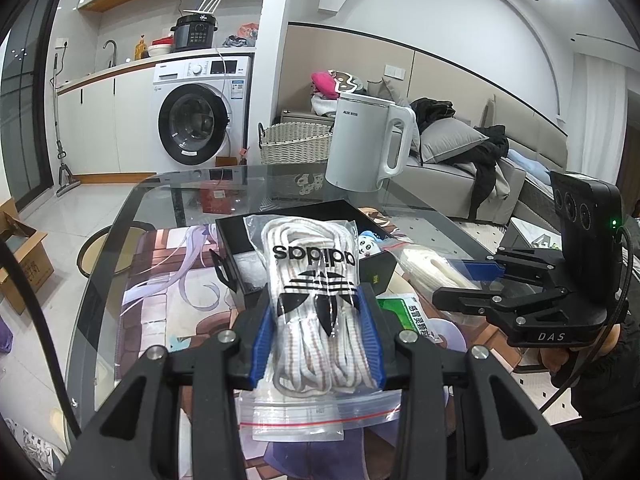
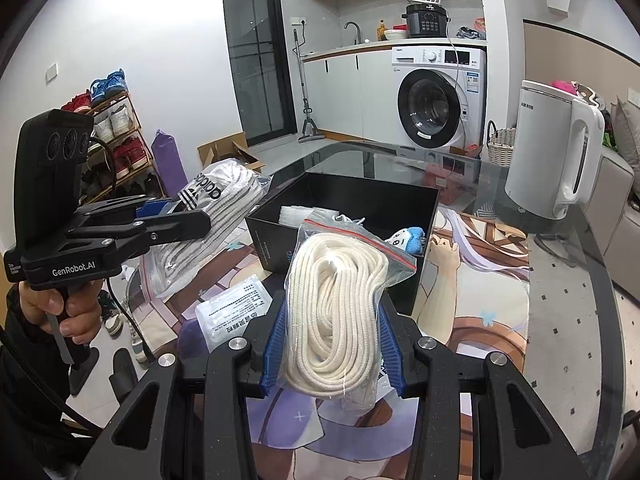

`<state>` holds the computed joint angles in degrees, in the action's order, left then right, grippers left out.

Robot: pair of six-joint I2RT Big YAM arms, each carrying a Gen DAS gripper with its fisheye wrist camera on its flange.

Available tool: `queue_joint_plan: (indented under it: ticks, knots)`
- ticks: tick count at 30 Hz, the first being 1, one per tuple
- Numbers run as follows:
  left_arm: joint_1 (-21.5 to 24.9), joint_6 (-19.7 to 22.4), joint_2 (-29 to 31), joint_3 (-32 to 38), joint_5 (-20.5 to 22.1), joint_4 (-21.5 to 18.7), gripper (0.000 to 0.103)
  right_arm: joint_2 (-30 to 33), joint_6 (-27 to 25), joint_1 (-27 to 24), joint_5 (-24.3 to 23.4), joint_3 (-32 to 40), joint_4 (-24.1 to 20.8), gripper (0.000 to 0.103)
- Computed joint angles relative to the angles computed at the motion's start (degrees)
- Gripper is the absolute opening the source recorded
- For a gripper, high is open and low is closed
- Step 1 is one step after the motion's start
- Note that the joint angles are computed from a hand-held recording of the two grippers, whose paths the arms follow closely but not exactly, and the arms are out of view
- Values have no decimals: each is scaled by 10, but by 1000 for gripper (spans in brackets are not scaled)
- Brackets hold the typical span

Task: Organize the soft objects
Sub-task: 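Lift both bagged ropes and carry them over the black box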

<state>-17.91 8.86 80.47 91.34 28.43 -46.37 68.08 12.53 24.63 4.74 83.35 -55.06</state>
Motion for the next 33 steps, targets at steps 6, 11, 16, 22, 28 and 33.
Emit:
queue_joint_plan:
  ticks: [6, 11, 16, 22, 28, 33]
  knots:
    - [-1, -3, 8, 9, -7, 0, 38, 0, -6, -7, 8, 3, -2, 42]
    - [-6, -9, 18, 21, -16, 5, 38, 7, -10, -14, 10, 13, -2, 42]
    - [-12, -14, 32, 38, -27, 5, 38, 23, -24, -20, 9, 33, -5, 42]
    - [-22, -23, 49, 58, -55, 8, 38, 44, -41, -27, 5, 59, -2, 42]
    - [-31, -27, 67, 78, -81, 10, 38, 65, -55, -35, 0, 80, -6, 42]
    - [-37, -23, 81, 94, -91, 6, 38, 81, -67, -41, -3, 99, -14, 42]
